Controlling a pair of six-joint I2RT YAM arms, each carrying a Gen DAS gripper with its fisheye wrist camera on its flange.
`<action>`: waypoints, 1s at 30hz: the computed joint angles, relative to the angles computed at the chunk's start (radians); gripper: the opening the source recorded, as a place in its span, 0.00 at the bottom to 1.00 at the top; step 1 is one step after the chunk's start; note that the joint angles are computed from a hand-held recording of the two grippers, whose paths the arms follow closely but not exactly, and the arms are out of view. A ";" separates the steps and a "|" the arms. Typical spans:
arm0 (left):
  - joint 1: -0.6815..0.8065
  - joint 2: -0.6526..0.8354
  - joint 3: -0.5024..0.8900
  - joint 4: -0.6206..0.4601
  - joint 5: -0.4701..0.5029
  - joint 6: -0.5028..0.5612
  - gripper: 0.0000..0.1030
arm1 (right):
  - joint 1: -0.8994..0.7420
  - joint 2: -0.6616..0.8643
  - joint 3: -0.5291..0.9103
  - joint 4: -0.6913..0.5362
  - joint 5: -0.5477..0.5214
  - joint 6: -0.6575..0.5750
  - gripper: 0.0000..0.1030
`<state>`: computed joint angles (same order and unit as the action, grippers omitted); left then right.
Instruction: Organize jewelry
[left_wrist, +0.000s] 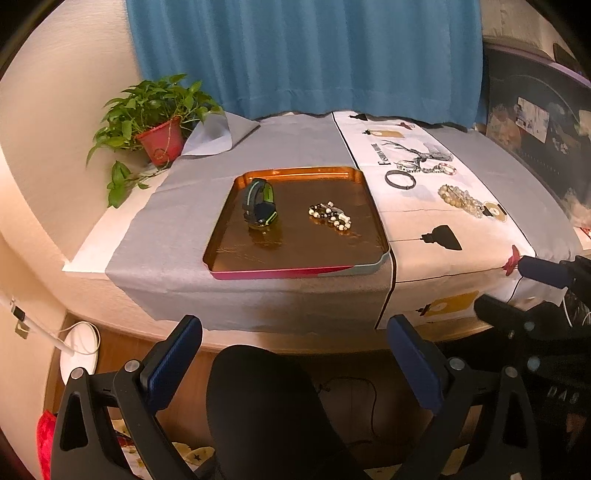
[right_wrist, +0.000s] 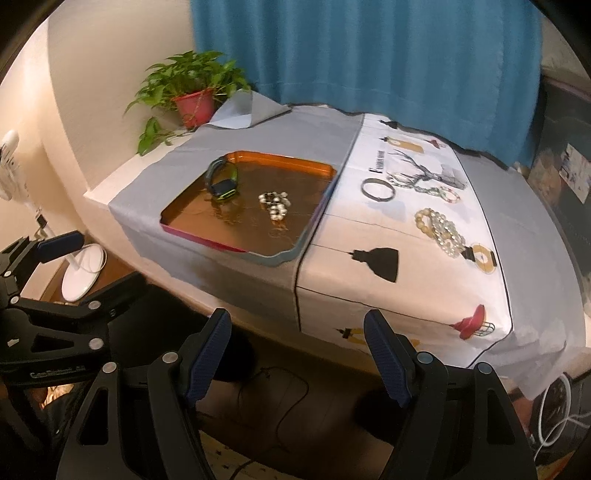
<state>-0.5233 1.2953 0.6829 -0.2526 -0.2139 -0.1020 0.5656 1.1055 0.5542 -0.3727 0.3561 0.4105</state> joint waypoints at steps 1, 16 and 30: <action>-0.003 0.009 0.006 -0.001 -0.001 -0.001 0.97 | -0.021 -0.006 -0.007 0.007 -0.010 -0.008 0.73; -0.067 0.230 0.166 -0.009 -0.026 -0.020 0.97 | -0.781 0.146 -0.052 0.312 -0.298 -0.272 0.73; -0.098 0.486 0.417 -0.012 -0.014 -0.023 0.97 | -0.979 0.796 0.436 0.385 -0.388 -0.383 0.73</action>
<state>-0.6212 1.7811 1.0998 -0.2642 -0.2278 -0.1245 -0.4134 1.9016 0.9904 0.0118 -0.0322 0.0277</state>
